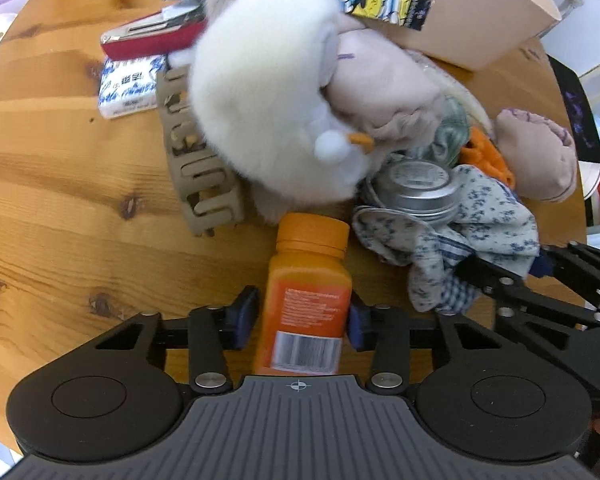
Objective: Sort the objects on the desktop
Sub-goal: 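Grasp the orange pill bottle with the left tool while the right grasps the checked cloth, then carry the bottle and cloth into the beige basket and open both tools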
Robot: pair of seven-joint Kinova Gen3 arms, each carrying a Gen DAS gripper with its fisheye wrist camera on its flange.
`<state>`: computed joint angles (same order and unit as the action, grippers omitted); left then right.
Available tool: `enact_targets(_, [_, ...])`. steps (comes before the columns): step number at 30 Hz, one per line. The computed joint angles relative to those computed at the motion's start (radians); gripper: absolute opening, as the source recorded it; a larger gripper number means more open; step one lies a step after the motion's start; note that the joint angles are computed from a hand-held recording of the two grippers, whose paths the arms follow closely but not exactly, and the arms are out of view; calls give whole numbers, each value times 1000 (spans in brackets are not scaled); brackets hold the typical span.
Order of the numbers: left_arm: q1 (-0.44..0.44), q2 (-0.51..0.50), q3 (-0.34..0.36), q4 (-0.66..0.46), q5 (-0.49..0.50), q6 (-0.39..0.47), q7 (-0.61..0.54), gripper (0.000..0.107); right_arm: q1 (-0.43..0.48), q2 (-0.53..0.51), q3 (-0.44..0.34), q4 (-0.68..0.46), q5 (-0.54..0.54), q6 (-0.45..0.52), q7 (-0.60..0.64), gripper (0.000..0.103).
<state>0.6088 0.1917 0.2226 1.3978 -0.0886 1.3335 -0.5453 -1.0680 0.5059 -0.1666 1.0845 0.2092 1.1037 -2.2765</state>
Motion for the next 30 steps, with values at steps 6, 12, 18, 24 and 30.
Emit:
enact_targets(6, [18,-7,6,7,-33,7,21,38,13,-35,-8,43,-9,-43,-13,14])
enact_targets(12, [25,-24,8,20,-53,13,43,38,34,-57,-28,58,-21,-74,24,5])
enact_targets(18, [29,-47,17,28,-77,13,61,38,34,-73,-30,78,-21,-107,42,4])
enact_targets(24, [23,-74,28,22,-94,9,61,38,32,-105,-30,84,-5,-114,49,4])
enact_targets(30, [20,-88,36,5,-110,9,66,38,33,-137,-31,76,25,-98,62,4])
